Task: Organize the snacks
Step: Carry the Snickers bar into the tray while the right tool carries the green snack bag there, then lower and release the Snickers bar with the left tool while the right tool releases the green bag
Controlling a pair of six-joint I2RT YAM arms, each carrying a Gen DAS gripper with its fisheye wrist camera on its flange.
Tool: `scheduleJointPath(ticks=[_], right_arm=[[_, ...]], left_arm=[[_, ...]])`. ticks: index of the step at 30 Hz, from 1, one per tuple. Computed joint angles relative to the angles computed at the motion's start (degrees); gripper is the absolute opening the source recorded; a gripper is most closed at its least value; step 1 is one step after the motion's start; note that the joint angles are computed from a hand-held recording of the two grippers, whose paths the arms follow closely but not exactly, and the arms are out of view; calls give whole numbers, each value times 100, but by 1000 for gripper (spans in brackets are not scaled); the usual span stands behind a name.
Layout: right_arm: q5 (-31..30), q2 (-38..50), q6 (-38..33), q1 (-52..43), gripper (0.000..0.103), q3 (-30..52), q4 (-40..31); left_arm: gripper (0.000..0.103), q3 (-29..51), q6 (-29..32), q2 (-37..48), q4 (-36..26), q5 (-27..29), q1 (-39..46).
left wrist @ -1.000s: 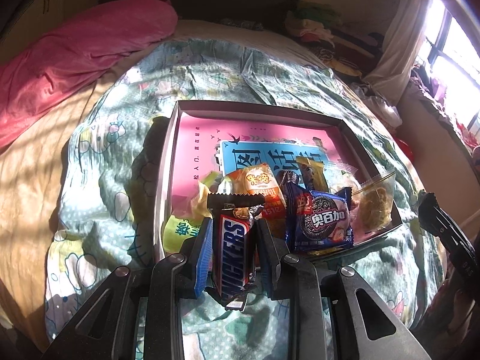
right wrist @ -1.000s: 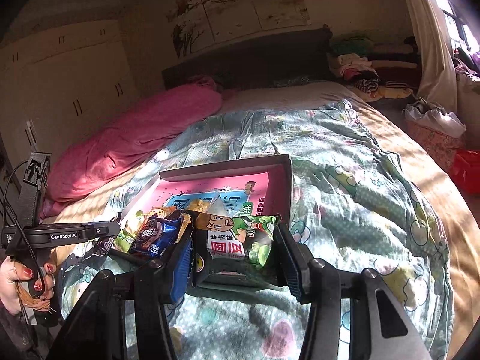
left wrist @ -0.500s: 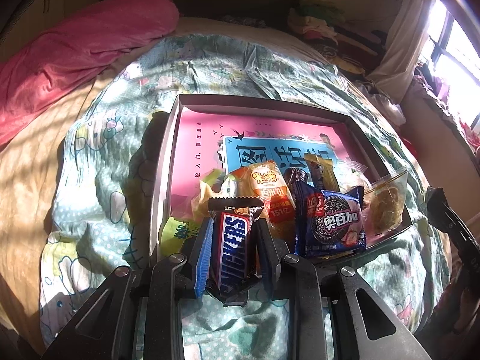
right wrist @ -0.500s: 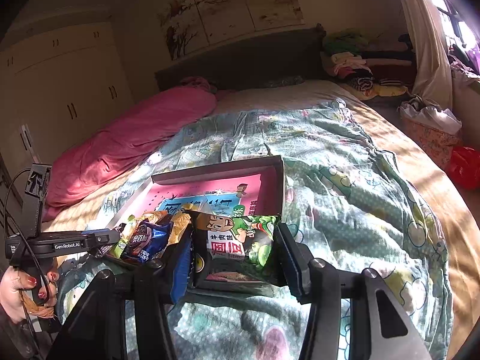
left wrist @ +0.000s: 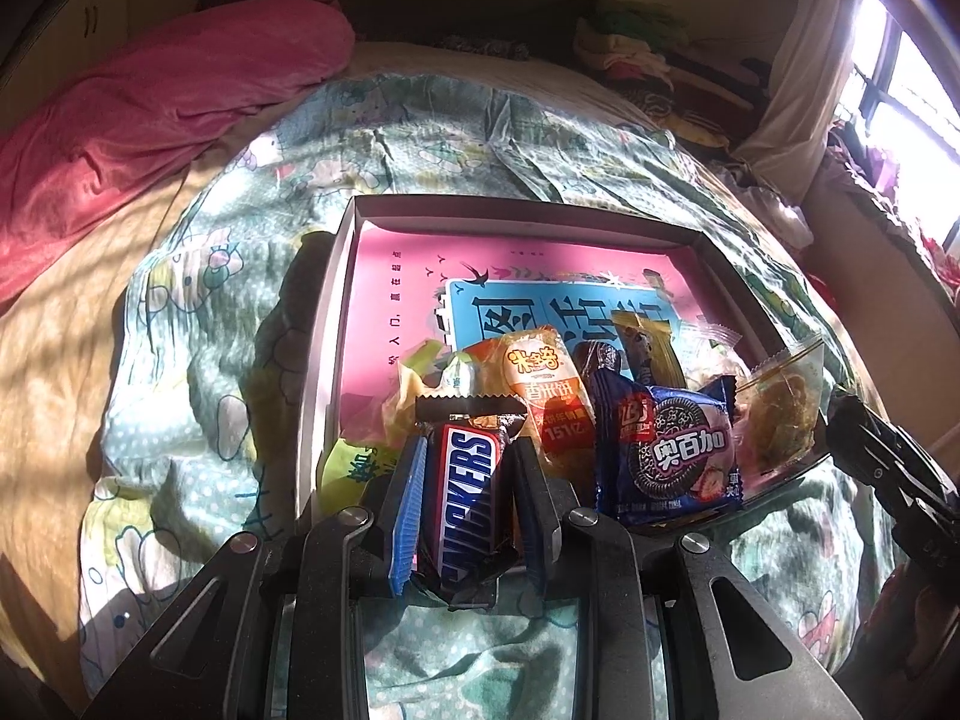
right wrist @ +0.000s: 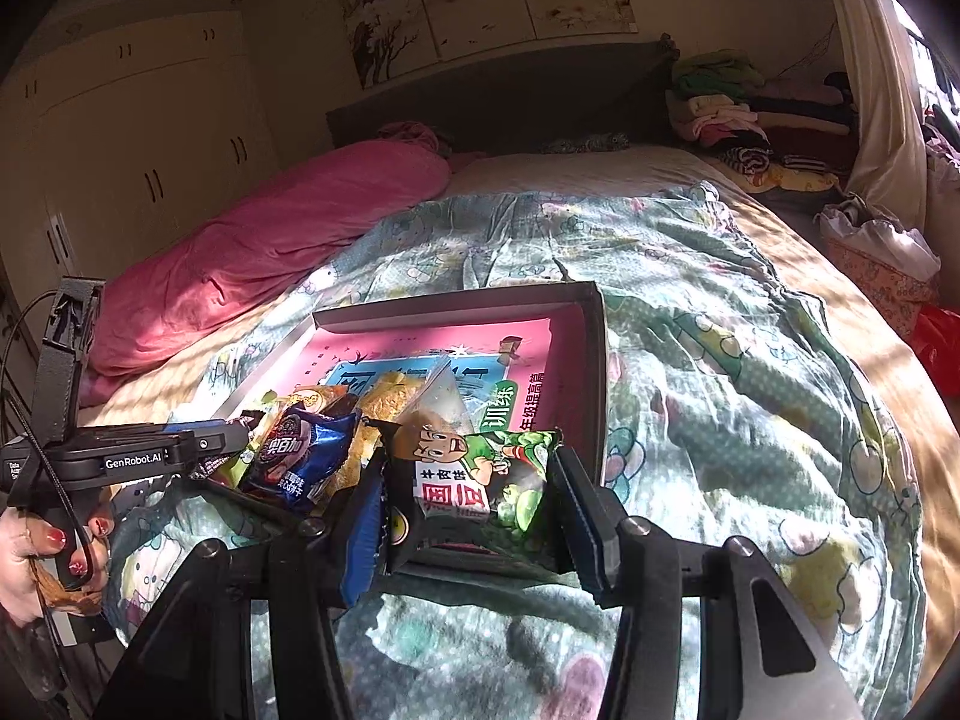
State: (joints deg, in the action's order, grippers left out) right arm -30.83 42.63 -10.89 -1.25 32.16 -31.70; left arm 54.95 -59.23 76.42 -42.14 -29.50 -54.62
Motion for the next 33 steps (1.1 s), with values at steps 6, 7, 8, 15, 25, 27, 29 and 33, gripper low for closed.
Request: scheduleJointPath(ticks=[6,7,8,15,25,27,29,33], right_arm=[[96,296,92,38,52,-36,211],[102,347,112,47,52,-40,247],[95,372,136,48,52,-56,292],[244,563,250,345,53,-102,590],[725,602,248,1152,53,-218,820],[815,589,227,1305,53,-233,826],[921,572,219,1443,53,-260,844],[991,542,233,1524,53,-284,855]], left_arm=[[29,6,4,8,-4,-3,1],[29,6,4,8,-4,-3,1],[29,3,2,8,2,-4,0],[29,11,-2,20,3,-1,-1],[29,25,-2,37,1,-3,-4],[29,31,-4,45,-1,0,-2],[29,32,-3,43,-2,-4,-4],[29,38,0,51,-2,-5,-3]])
